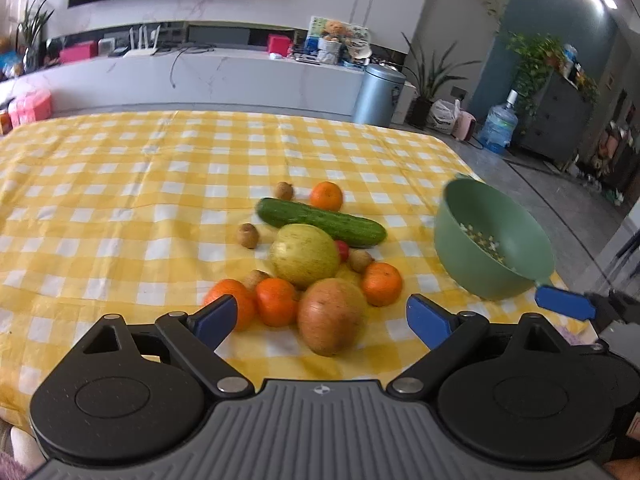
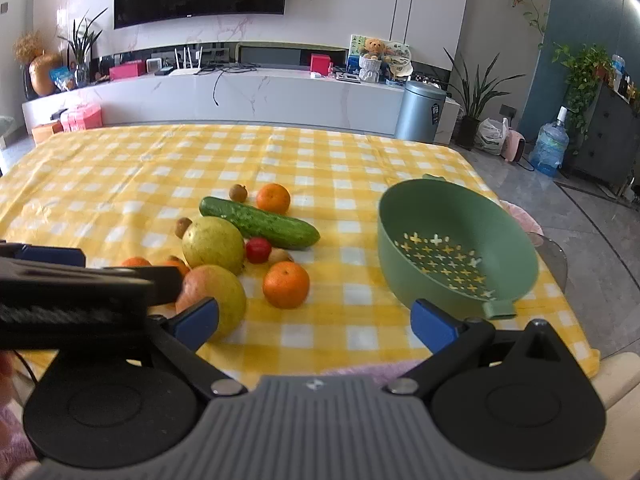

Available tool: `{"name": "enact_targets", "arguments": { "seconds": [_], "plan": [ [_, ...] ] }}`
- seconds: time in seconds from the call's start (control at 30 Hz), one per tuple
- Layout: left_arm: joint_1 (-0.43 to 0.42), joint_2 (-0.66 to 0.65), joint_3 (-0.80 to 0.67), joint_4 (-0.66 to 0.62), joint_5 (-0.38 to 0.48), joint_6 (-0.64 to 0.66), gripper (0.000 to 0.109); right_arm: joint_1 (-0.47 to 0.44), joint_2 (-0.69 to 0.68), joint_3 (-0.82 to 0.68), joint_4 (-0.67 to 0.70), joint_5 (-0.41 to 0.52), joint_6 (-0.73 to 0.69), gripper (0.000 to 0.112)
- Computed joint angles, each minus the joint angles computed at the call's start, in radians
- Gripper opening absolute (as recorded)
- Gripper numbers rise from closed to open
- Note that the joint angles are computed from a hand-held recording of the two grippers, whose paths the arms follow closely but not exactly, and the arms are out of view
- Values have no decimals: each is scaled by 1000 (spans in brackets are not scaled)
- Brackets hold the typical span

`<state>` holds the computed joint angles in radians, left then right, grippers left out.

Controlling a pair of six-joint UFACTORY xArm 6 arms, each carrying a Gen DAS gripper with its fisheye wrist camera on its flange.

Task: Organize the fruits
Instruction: 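Move the right tool to the mango while the left tool approaches the pomelo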

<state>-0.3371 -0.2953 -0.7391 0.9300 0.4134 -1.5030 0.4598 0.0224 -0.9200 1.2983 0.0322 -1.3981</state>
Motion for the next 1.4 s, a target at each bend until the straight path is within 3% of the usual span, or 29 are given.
{"name": "enact_targets", "arguments": {
  "seconds": [0.17, 0.4, 0.57, 0.7, 0.87, 1.03, 1.27, 1.4],
  "plan": [
    [99, 2, 49, -34, -66, 4, 103, -2, 40, -31, -85, 8, 147, 92],
    [184, 53, 84, -83, -149, 76, 101, -38, 92, -92, -134, 171, 250, 80],
    [212, 68, 90, -75, -173, 63, 99, -28, 133, -124, -267, 245, 340, 60],
    [231, 75, 96, -78, -211, 76, 99, -13, 172, -161, -366, 284, 425, 60],
    [252, 90, 94, -80, -238, 83, 99, 8, 224, -194, -538, 268, 561, 60],
    [284, 95, 115, -183, -270, 118, 99, 9, 265, -240, -680, 302, 701, 68],
    [299, 101, 129, -241, -298, 154, 99, 15, 309, -288, -860, 349, 840, 66],
    [300, 104, 130, -246, -304, 156, 99, 10, 339, -332, -890, 399, 892, 64]
  ]
}}
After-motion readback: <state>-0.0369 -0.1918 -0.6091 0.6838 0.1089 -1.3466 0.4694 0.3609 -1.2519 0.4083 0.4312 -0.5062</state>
